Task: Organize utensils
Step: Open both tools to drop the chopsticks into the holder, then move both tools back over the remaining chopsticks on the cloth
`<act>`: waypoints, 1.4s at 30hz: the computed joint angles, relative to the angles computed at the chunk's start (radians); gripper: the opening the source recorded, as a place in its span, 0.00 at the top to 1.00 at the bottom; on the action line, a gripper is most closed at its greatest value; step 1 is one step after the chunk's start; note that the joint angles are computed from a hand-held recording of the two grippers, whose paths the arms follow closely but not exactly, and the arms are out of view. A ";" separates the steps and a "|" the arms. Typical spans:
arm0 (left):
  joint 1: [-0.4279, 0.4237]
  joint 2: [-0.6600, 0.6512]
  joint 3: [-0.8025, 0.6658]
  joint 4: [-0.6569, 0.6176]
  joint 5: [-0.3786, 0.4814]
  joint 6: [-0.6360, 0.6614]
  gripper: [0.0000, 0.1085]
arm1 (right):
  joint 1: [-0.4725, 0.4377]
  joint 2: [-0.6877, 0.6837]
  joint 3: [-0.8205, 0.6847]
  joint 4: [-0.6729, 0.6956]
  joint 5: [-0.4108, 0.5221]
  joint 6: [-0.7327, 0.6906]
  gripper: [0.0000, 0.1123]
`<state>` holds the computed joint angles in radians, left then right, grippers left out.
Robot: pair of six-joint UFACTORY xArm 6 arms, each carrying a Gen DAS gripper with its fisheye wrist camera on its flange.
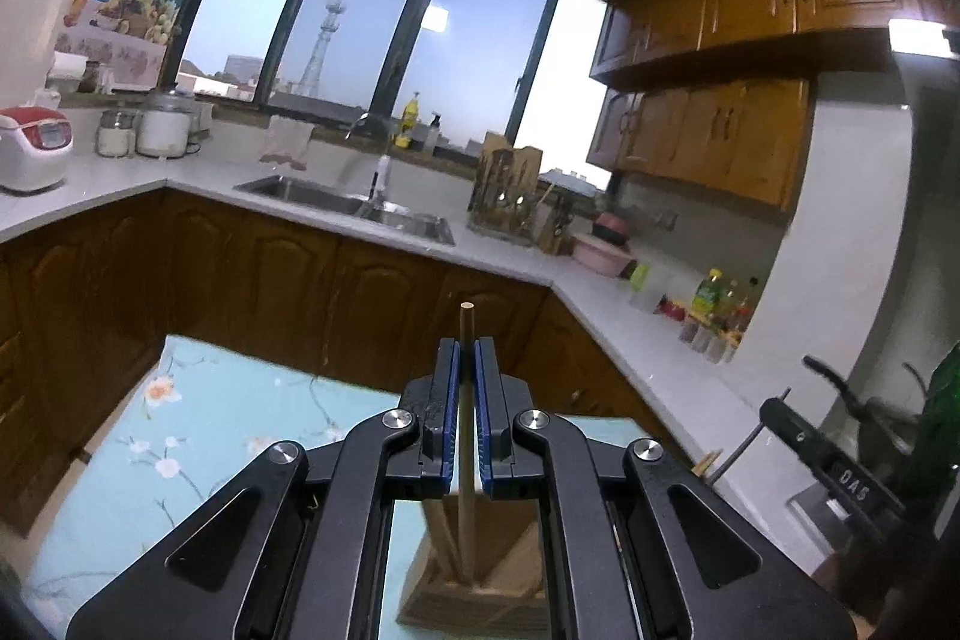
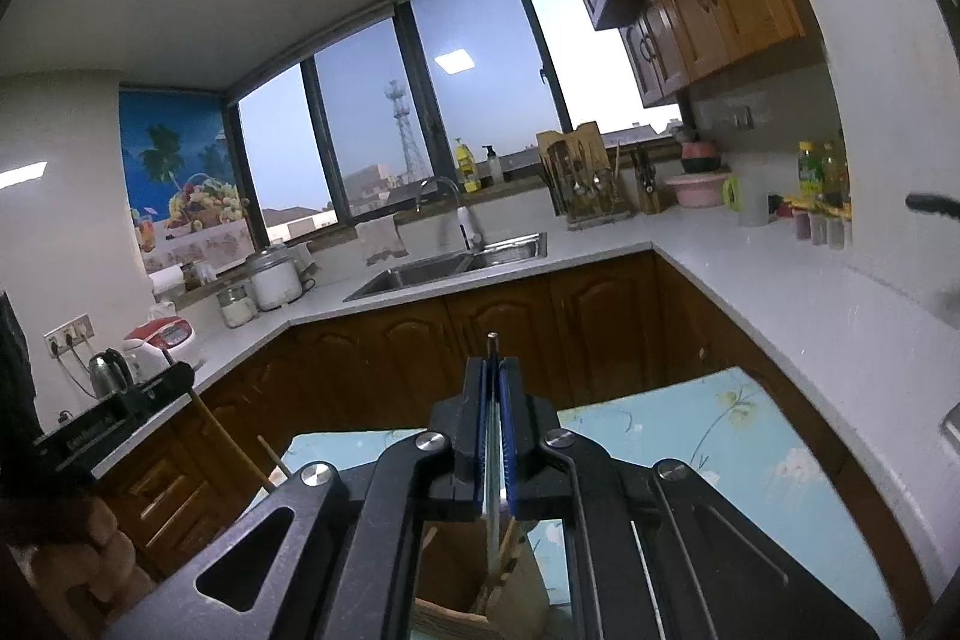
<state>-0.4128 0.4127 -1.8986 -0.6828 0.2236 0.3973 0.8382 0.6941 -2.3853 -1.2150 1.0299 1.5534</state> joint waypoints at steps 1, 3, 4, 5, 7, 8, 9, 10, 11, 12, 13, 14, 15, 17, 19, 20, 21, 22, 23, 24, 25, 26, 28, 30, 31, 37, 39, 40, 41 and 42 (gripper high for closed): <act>-0.001 0.000 0.006 -0.018 0.005 0.018 0.96 | 0.000 0.000 0.008 -0.001 0.001 0.013 0.96; -0.005 0.001 0.029 0.008 0.004 0.004 0.96 | -0.008 -0.015 0.049 0.012 -0.017 0.036 0.96; -0.005 0.001 0.037 0.010 0.012 0.007 0.96 | -0.011 -0.014 0.057 0.027 -0.022 0.037 0.96; -0.007 0.000 0.045 0.017 0.018 0.000 0.96 | -0.012 -0.010 0.055 0.036 -0.024 0.035 0.96; -0.007 0.008 0.047 0.060 0.040 -0.033 0.96 | -0.017 -0.003 0.056 0.065 -0.032 0.025 0.96; -0.005 0.014 0.044 0.114 0.060 -0.071 0.95 | -0.021 -0.002 0.061 0.085 -0.038 0.021 0.96; -0.005 0.014 0.048 0.137 0.069 -0.087 0.95 | -0.023 0.000 0.064 0.096 -0.042 0.020 0.96; -0.007 0.013 0.055 0.123 0.070 -0.068 0.95 | -0.026 0.003 0.064 0.115 -0.045 0.012 0.96; -0.011 0.005 0.069 0.121 0.061 -0.057 0.95 | -0.028 0.003 0.068 0.126 -0.047 0.006 0.96; -0.012 0.001 0.077 0.127 0.055 -0.055 0.95 | -0.031 0.004 0.071 0.140 -0.050 0.001 0.96; -0.013 -0.001 0.081 0.126 0.054 -0.051 0.95 | -0.034 0.002 0.079 0.151 -0.057 0.001 0.96; -0.011 -0.001 0.078 0.115 0.061 -0.042 0.95 | -0.036 0.003 0.082 0.164 -0.059 -0.003 0.96; -0.010 -0.001 0.075 0.108 0.069 -0.039 0.95 | -0.035 0.004 0.081 0.165 -0.051 -0.004 0.96; -0.008 -0.001 0.072 0.103 0.078 -0.037 0.95 | -0.037 -0.012 0.106 0.165 -0.062 0.011 0.96; -0.009 -0.003 0.075 0.109 0.077 -0.040 0.95 | -0.035 -0.003 0.089 0.175 -0.053 -0.002 0.96; -0.009 -0.001 0.072 0.110 0.078 -0.042 0.95 | -0.035 -0.002 0.086 0.177 -0.049 -0.006 0.96; -0.009 -0.001 0.072 0.110 0.079 -0.042 0.95 | -0.035 0.002 0.080 0.180 -0.049 -0.009 0.96; -0.009 0.000 0.072 0.111 0.079 -0.042 0.95 | -0.036 -0.001 0.084 0.181 -0.052 -0.006 0.96; -0.009 -0.001 0.073 0.113 0.080 -0.045 0.95 | -0.039 0.000 0.083 0.183 -0.056 -0.007 0.96; -0.008 0.001 0.070 0.121 0.083 -0.048 0.95 | -0.039 0.007 0.072 0.188 -0.054 -0.012 0.95; -0.009 0.002 0.066 0.138 0.090 -0.059 0.95 | -0.039 0.011 0.064 0.194 -0.051 -0.017 0.95; -0.006 0.004 0.058 0.155 0.108 -0.070 0.95 | -0.040 0.006 0.073 0.191 -0.054 -0.012 0.92; -0.004 0.000 0.054 0.135 0.128 -0.050 0.94 | -0.042 -0.003 0.086 0.193 -0.061 -0.004 0.91; -0.004 -0.016 0.073 0.133 0.121 -0.045 0.92 | -0.040 -0.010 0.097 0.184 -0.063 0.012 0.90; -0.003 -0.024 0.079 0.124 0.123 -0.038 0.90 | -0.037 -0.020 0.111 0.171 -0.062 0.028 0.88; -0.010 -0.141 0.215 0.027 0.043 0.032 0.42 | -0.015 -0.135 0.263 0.057 -0.085 0.163 0.45; -0.014 -0.198 0.290 -0.023 -0.006 0.064 0.30 | 0.000 -0.171 0.308 0.017 -0.088 0.197 0.34; -0.014 -0.226 0.327 -0.042 -0.017 0.076 0.26 | 0.012 -0.192 0.334 -0.006 -0.084 0.216 0.31; -0.012 -0.252 0.361 -0.053 -0.027 0.079 0.20 | 0.018 -0.198 0.342 -0.016 -0.080 0.222 0.26; -0.011 -0.274 0.392 -0.076 -0.036 0.094 0.18 | 0.029 -0.214 0.364 -0.032 -0.074 0.235 0.24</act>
<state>-0.4236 0.1387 -1.5070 -0.7588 0.1871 0.4909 0.8676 0.4802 -2.0217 -1.2473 0.9557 1.7882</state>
